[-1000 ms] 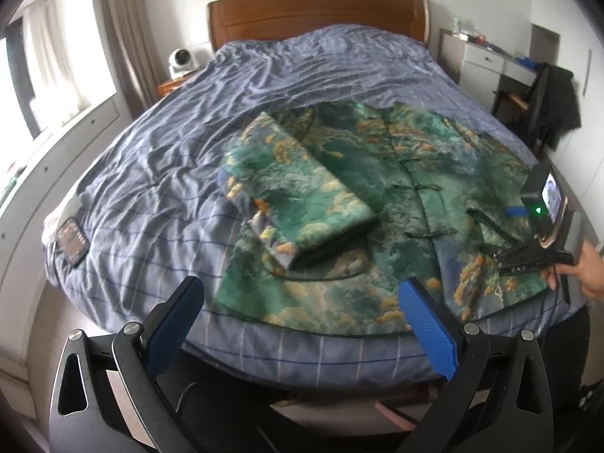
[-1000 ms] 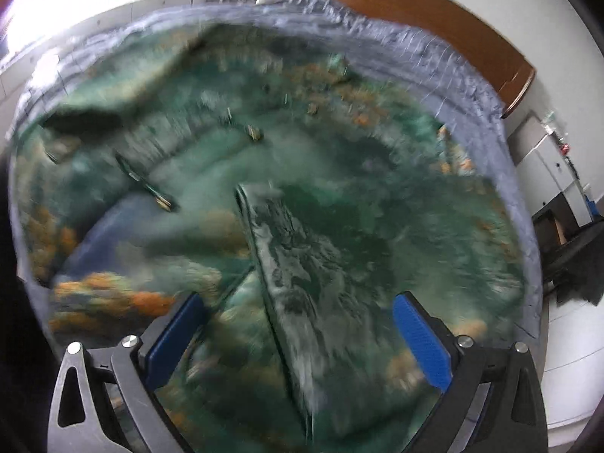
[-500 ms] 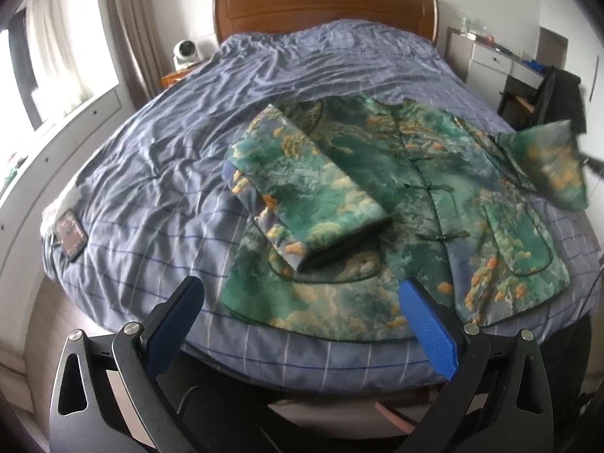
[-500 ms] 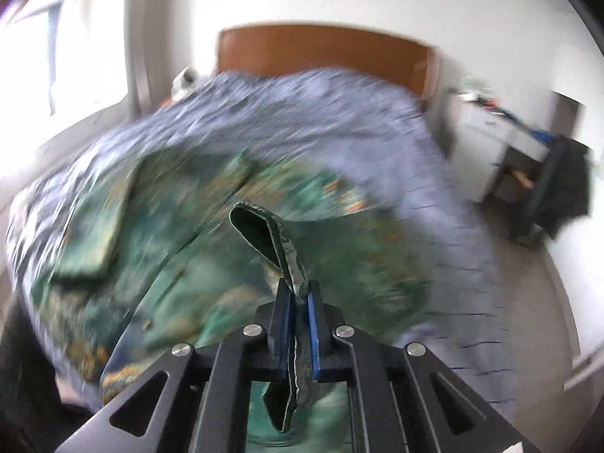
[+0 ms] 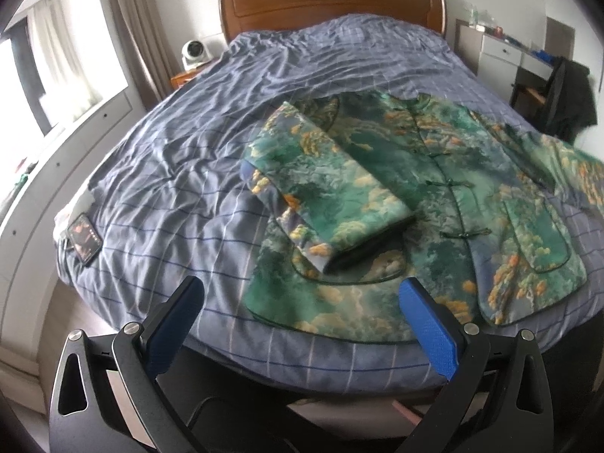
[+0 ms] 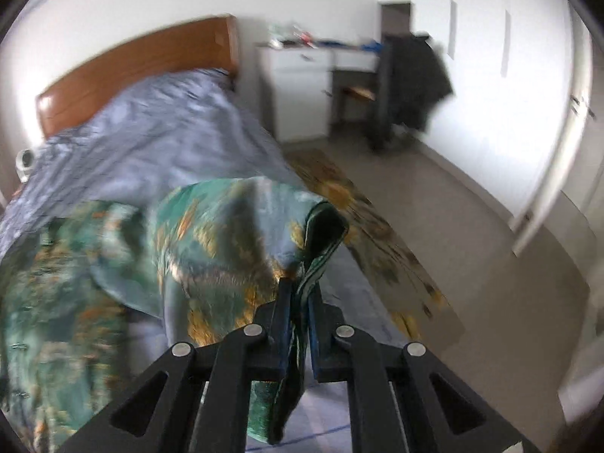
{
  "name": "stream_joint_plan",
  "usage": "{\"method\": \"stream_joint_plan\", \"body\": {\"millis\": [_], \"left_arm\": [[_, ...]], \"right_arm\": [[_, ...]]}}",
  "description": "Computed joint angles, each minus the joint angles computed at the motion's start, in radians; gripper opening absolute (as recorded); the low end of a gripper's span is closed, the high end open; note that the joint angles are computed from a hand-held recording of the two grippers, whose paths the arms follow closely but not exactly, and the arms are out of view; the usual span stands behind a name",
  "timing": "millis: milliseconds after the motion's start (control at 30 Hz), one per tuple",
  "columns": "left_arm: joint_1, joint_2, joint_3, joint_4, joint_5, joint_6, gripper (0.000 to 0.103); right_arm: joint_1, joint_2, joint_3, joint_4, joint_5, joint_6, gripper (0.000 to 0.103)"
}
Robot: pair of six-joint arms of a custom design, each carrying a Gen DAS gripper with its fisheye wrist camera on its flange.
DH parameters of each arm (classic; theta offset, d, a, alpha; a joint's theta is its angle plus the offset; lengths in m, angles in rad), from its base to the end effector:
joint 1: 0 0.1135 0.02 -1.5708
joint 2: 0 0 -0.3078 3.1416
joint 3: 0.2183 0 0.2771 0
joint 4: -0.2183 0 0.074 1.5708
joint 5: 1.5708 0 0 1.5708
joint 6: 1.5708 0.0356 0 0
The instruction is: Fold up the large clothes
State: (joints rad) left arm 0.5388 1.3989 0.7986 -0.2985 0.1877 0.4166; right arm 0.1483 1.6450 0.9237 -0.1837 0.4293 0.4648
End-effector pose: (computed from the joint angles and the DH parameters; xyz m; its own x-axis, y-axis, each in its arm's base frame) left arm 0.2543 0.1443 0.2282 -0.7779 -0.0018 -0.6284 -0.0980 0.9881 0.1184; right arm 0.3496 0.0372 0.2032 -0.6415 0.3163 -0.6989 0.4559 0.8899 -0.0157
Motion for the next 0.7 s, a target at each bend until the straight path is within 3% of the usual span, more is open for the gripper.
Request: {"method": "stream_joint_plan", "body": {"millis": [133,167,200,233,433,633,700], "left_arm": [[0.006,0.012,-0.012,0.027,-0.017,0.029,0.103],[0.009,0.020,-0.013,0.036,-0.018,0.045,0.103],[0.014,0.025,-0.014,0.043,-0.013,0.060,0.103],[0.023,0.034,-0.013,0.050,0.003,0.082,0.103],[0.038,0.184,0.096,-0.031,0.139,0.290,0.103],[-0.151,0.375,0.136,0.136,0.040,0.501,0.103],[-0.185,0.488,0.233,0.115,0.006,0.512,0.103]], "right_arm": [[-0.071,0.040,-0.068,0.046,-0.030,0.031,0.012],[-0.080,0.045,-0.083,0.049,-0.031,0.040,0.019],[-0.084,0.066,-0.082,0.025,-0.003,0.059,0.039],[-0.084,0.069,-0.095,0.027,0.011,0.072,0.053],[-0.028,-0.027,-0.188,0.025,0.059,0.129,0.053],[0.162,-0.141,-0.184,-0.043,0.093,0.203,0.054],[0.231,-0.158,-0.174,-0.054,0.085,0.247,0.054]]}}
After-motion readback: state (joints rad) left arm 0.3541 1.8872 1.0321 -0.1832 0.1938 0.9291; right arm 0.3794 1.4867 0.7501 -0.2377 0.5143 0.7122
